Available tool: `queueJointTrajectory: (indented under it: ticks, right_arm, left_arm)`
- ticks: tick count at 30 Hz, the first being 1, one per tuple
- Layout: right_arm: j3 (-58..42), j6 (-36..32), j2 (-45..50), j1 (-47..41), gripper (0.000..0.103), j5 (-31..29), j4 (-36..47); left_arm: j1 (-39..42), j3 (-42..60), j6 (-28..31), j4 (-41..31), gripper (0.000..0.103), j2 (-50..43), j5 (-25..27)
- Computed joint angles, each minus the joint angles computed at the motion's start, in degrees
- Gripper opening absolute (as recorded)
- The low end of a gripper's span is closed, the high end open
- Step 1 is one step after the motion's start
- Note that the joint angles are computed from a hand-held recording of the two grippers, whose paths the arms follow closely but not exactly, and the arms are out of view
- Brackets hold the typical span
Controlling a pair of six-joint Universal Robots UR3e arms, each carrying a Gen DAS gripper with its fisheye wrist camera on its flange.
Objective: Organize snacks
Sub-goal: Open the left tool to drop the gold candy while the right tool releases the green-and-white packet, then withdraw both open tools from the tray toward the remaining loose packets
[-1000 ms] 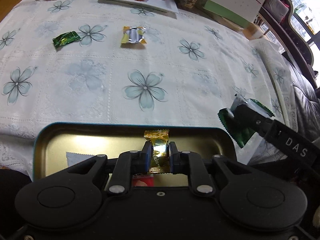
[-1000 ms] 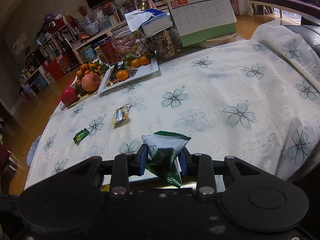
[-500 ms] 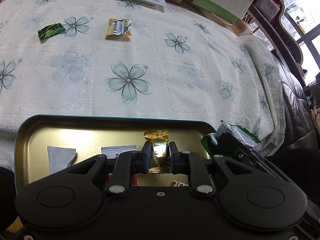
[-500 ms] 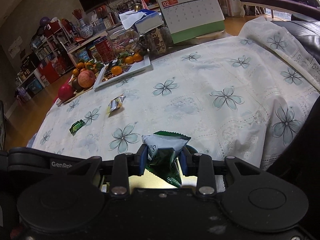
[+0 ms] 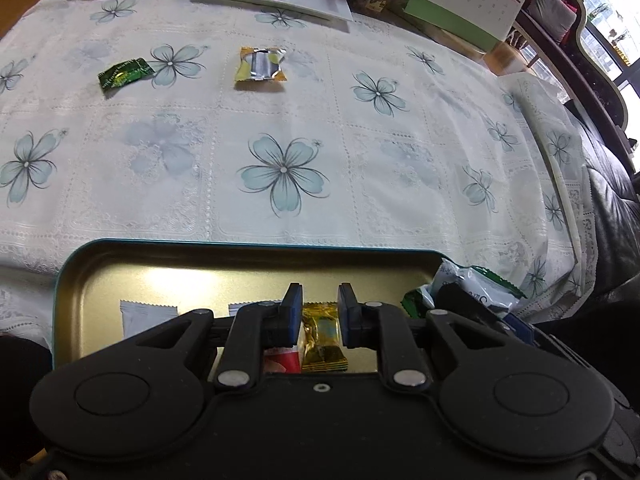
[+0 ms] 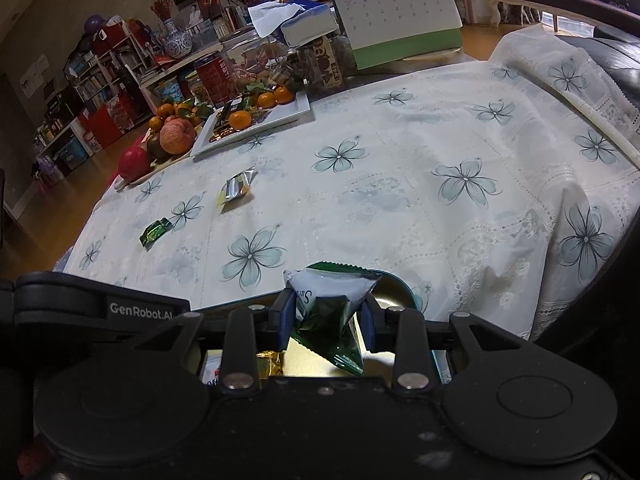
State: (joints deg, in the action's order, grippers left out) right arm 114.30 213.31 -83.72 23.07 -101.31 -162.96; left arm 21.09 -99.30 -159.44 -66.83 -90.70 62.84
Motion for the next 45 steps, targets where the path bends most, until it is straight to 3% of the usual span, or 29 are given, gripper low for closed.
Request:
queueJointTrajectory:
  ticks: [9,23,45]
  right_arm:
    - [0.05,0.33,-0.15,-0.89,0.038,1.47,0.54]
    - [0.1,0.71,0.62,-0.38,0.04,0.83,-0.73]
    - [-0.57,0.94,1.27,-1.06,0.041,2.07,0.54]
  left_arm:
    - [-1.97,-2.32,-4.19,8.0,0.025,0.11,6.17]
    - [-2.48,-2.75,-4.54,9.09,0.025,-0.17,7.77]
    - [-4.79,-5.96,-6.3,16.74,0.028,-0.02,13.03]
